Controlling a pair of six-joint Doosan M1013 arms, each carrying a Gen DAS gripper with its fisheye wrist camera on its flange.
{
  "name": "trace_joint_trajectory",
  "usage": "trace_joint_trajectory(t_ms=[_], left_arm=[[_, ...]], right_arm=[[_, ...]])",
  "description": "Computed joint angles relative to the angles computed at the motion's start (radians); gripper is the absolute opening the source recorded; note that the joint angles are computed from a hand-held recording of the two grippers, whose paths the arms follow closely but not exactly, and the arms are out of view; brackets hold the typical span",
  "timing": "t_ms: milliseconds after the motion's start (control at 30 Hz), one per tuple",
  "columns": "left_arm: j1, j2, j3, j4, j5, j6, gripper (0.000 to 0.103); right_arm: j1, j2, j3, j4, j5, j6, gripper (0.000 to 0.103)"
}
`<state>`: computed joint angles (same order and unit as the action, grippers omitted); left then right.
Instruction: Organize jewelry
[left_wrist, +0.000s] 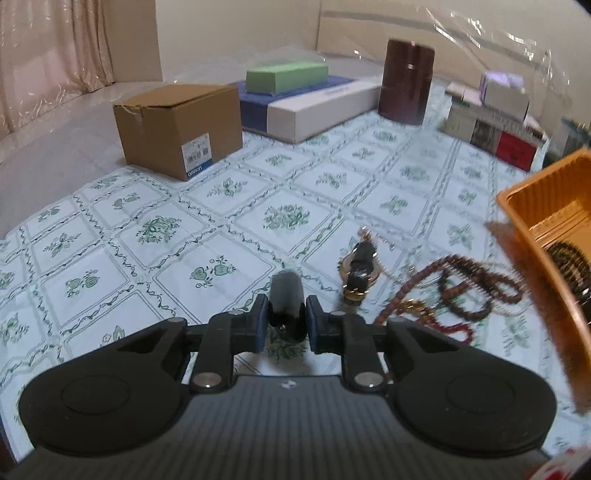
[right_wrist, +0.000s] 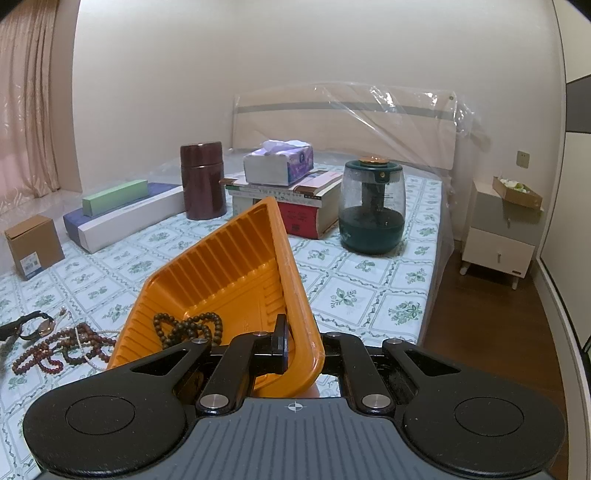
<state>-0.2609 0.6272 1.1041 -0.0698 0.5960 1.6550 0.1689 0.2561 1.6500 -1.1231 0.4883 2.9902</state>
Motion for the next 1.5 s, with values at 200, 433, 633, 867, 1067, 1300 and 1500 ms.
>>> trace_joint_trajectory(t_ms=[200, 433, 633, 867, 1067, 1300, 1500], left_arm=[[-0.002, -0.050, 0.053, -0.044, -0.046, 0.001, 0.019], [-0.015, -0.099, 0.095, -0.172, -0.097, 0.108, 0.019], [-0.043, -0.112, 0.100, -0.404, -0.087, 0.318, 0.019], [-0.093, -0.091, 0.082, -0.612, 0.003, 0.542, 0.019], [-0.134, -0.070, 0.074, -0.697, 0.081, 0.641, 0.019], [-0.157, -0.046, 0.054, -0.758, 0.136, 0.705, 0.019], [-0.162, -0.034, 0.041, -0.769, 0.156, 0.716, 0.021]], right_arm=[[0.002, -0.002, 0.002, -0.002, -0.002, 0.003, 0.008], [0.002, -0.002, 0.002, 0.000, -0.001, 0.004, 0.008], [0.003, -0.002, 0.001, 0.001, 0.000, 0.005, 0.008], [0.000, -0.003, 0.000, 0.009, -0.004, -0.003, 0.008], [0.000, -0.002, 0.000, 0.012, -0.004, -0.005, 0.008], [-0.001, -0.002, 0.000, 0.018, -0.006, -0.009, 0.008], [-0.003, -0.002, 0.000, 0.028, -0.007, -0.013, 0.008]])
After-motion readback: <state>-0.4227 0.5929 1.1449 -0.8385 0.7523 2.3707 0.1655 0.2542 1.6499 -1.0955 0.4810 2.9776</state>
